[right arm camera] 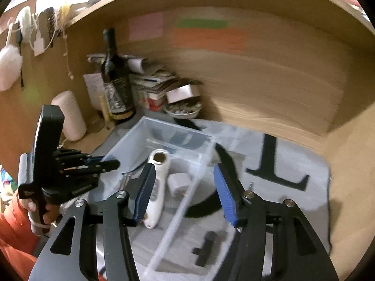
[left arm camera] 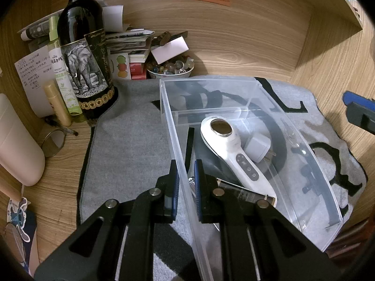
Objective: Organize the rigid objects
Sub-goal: 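Grasp the black microphone with the right gripper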
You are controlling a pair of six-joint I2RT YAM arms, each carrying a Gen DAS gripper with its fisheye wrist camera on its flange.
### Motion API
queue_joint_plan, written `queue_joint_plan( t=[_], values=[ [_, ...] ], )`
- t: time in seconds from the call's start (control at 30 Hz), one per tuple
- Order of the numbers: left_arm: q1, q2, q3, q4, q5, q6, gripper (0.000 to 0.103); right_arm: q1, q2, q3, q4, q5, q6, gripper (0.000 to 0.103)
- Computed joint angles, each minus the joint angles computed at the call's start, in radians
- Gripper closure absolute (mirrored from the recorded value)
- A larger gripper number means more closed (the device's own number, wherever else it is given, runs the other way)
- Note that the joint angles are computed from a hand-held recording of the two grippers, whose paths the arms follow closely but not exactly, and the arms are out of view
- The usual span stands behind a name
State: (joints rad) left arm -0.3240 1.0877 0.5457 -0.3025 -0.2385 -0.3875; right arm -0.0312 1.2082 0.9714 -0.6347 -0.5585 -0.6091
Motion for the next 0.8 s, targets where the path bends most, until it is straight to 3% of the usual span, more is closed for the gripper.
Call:
queue_joint_plan(
  t=[0.4, 0.8],
  values=[
    [-0.002, 0.0, 0.0, -0.002, -0.003, -0.001, 0.092, -0.145, 0.097, -0.05, -0.025, 0.046, -0.058, 0.053],
    [-0.003, -0.001, -0.001, -0.003, -0.003, -0.001, 0.092, -0.14, 0.19, -0.125, 0.009, 0.099, -0.075, 0.053]
  ],
)
